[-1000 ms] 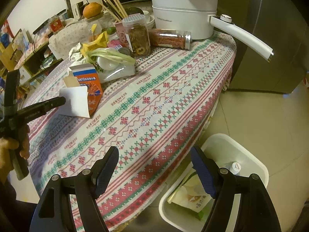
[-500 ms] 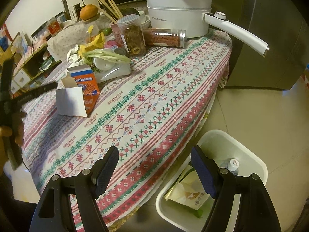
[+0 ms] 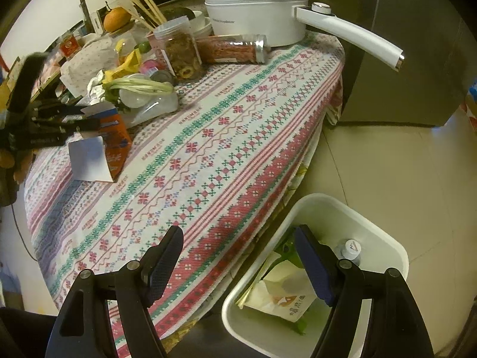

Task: Collect trash
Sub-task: 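Move the left tool to the white paper card on the table and grasp it, then grasp the green celery stalk with the right tool while the left tool holds the card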

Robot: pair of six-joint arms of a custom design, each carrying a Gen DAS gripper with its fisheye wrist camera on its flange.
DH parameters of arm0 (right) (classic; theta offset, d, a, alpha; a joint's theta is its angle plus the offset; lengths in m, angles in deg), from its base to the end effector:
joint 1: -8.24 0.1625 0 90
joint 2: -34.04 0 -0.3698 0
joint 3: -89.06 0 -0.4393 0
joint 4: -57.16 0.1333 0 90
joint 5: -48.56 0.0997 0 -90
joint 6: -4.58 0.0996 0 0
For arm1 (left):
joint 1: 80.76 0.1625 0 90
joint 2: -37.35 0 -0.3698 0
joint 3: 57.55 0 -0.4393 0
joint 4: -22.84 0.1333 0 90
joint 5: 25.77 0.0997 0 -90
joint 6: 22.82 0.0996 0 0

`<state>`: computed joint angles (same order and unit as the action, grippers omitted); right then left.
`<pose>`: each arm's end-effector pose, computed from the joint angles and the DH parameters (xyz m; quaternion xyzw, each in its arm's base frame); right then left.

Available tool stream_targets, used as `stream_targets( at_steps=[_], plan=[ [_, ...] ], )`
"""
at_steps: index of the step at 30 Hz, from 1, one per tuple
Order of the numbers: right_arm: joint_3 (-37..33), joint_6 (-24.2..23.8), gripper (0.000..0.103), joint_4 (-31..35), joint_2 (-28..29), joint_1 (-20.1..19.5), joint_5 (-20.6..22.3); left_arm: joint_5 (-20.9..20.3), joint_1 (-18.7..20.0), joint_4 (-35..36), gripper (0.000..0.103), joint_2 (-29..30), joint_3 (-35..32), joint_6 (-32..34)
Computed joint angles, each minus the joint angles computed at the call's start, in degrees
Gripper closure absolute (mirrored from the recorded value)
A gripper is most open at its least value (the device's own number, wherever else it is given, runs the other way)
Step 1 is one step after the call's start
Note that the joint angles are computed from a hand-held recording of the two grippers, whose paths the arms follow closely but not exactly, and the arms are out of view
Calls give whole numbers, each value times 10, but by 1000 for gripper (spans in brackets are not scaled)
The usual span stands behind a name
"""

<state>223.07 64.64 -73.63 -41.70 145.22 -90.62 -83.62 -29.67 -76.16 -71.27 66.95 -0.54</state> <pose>0.3303 -0.2290 0.0552 -0.0395 -0.9001 0.2486 0.3556 -0.1021 -0.4231 0.2971 0.5025 0.8172 0.0171 0.2818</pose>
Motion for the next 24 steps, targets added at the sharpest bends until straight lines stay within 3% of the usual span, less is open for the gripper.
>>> stream_targets(
  at_steps=[4,9,11,14,19,24],
  plan=[
    [0,-4,25,-3,2,-2,2,-22,3,37,97,-18,-6,-42],
    [-7,-8,25,-8,9,5,0,-31,-12,72,101,-89,17,-96],
    [-14,-13,25,-11,14,9,-1,-46,-14,97,101,-114,12,-145],
    [-32,-29,25,-18,30,14,-5,-39,-36,144,101,-168,13,-208],
    [-84,-96,25,-62,78,13,-15,-7,-75,210,101,-224,8,-315],
    [-155,-226,25,-129,153,6,-26,43,-98,228,101,-274,19,-371]
  ],
)
